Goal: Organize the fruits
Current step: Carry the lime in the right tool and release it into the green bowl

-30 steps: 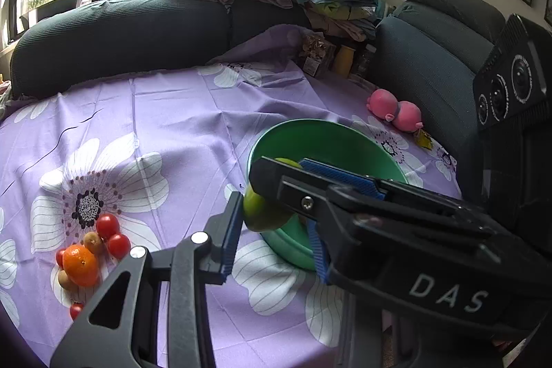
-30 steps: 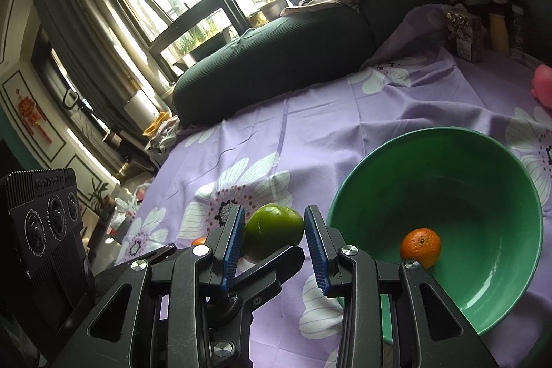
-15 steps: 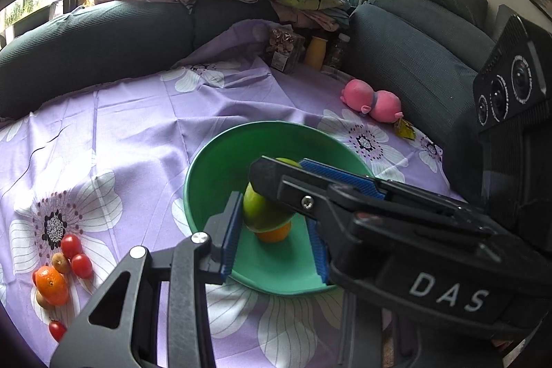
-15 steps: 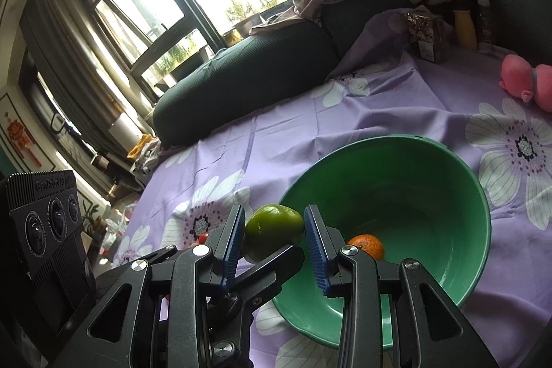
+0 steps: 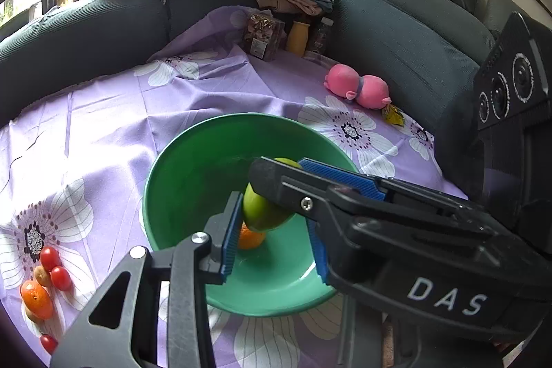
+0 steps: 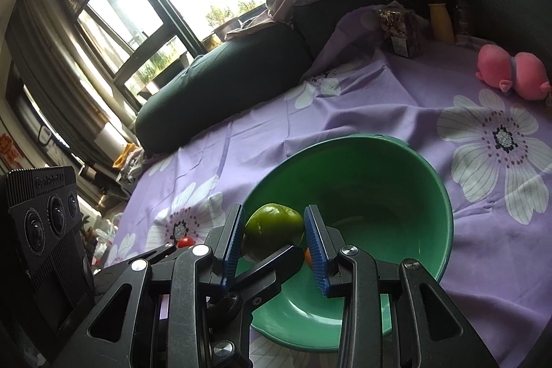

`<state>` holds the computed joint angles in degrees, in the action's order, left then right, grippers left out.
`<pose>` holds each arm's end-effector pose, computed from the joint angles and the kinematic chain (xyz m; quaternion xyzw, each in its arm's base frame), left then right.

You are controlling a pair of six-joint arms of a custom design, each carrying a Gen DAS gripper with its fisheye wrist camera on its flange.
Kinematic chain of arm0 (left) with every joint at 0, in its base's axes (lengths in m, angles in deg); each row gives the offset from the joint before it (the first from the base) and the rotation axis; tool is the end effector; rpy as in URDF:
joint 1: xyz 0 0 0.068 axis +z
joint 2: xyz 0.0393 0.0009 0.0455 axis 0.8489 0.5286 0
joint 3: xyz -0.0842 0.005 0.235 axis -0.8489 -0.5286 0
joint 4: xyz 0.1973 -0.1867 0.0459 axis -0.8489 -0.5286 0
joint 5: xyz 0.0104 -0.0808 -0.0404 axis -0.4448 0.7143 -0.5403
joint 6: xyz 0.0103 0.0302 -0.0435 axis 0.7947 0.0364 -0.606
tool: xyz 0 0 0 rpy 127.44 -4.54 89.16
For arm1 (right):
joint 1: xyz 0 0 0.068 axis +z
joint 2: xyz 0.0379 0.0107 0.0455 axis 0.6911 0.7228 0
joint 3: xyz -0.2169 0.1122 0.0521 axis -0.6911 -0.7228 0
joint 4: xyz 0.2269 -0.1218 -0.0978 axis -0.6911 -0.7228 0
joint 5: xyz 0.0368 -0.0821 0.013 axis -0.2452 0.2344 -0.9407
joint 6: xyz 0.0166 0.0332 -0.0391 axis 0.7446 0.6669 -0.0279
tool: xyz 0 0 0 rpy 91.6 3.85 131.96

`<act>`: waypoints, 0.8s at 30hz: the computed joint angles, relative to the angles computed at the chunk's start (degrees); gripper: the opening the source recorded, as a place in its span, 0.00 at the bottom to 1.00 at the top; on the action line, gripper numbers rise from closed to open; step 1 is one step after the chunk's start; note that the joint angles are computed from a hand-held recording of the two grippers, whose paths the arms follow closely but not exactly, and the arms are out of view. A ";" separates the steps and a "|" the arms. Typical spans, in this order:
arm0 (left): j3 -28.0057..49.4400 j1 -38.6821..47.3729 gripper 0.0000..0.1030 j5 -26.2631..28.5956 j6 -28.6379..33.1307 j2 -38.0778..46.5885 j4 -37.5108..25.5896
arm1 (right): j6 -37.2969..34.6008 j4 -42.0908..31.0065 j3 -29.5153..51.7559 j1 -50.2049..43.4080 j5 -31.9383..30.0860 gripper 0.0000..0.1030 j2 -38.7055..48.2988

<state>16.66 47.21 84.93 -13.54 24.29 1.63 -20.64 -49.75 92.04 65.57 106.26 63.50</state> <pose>0.3728 -0.0956 0.2682 0.4294 0.8079 -0.2881 0.2826 0.2903 0.1027 0.3087 0.2590 0.8599 0.0890 0.4307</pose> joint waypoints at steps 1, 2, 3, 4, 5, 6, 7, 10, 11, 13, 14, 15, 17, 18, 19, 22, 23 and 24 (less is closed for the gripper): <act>-0.10 -0.13 0.35 0.04 -0.09 0.08 0.08 | 0.04 -0.29 0.05 -0.08 0.09 0.37 0.04; -0.24 -0.28 0.35 -0.02 -0.22 0.20 0.25 | 0.12 -0.56 0.15 -0.16 0.12 0.37 0.14; -0.27 -0.51 0.35 -0.31 -0.45 0.42 0.30 | 0.12 -0.82 0.09 -0.34 0.11 0.37 0.21; -0.22 -0.84 0.35 -0.87 -0.70 0.65 0.25 | 0.14 -1.17 0.17 -0.53 0.00 0.37 0.46; -0.14 -1.09 0.35 -1.41 -0.87 0.89 0.17 | 0.25 -1.56 0.39 -0.76 -0.30 0.37 0.86; -0.14 -1.23 0.35 -1.55 -1.00 1.08 0.19 | 0.43 -1.75 0.31 -0.87 -0.49 0.37 0.99; 0.09 -1.30 0.35 -1.40 -1.06 1.48 0.01 | 0.46 -1.91 0.32 -1.06 -0.66 0.37 1.14; 0.60 -1.55 0.35 -1.11 -1.25 2.45 -0.63 | 0.60 -2.90 0.65 -1.57 -0.86 0.37 1.64; 0.90 -1.58 0.35 -1.24 -1.30 2.79 -0.94 | 0.72 -3.00 0.60 -1.85 -1.19 0.37 1.74; 1.69 -1.75 0.35 -1.40 -1.47 3.49 -1.71 | 0.94 -3.20 0.51 -2.41 -1.93 0.37 1.93; 2.10 -1.76 0.35 -1.32 -1.44 3.85 -2.19 | 1.08 -3.51 0.67 -2.48 -1.90 0.37 2.12; 2.48 -1.81 0.35 -1.29 -1.37 4.14 -2.78 | 1.38 -4.30 1.19 -2.36 -1.51 0.37 2.46; 2.91 -1.83 0.35 -1.39 -1.42 4.36 -3.52 | 2.05 -6.24 2.55 -1.81 0.23 0.37 3.35; 2.86 -1.77 0.35 -1.25 -1.44 4.26 -3.62 | 2.14 -6.69 2.99 -1.48 1.15 0.37 3.61; 3.13 -1.58 0.36 -0.89 -1.29 4.32 -4.14 | 2.30 -7.02 3.21 -1.29 1.65 0.37 3.62; 4.28 -0.78 0.43 -0.07 -0.87 4.64 -6.00 | 2.60 -6.45 2.97 -1.49 1.23 0.37 3.11; 4.38 -0.36 0.45 0.22 -0.77 4.50 -6.28 | 2.82 -6.70 3.20 -1.33 1.75 0.38 3.17; 4.54 0.17 0.46 0.58 -0.58 4.34 -6.63 | 3.00 -6.78 3.41 -1.13 2.58 0.41 3.30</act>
<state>21.19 47.39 85.51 -14.12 28.63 -5.00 -17.64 -56.52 95.44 64.45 108.84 66.79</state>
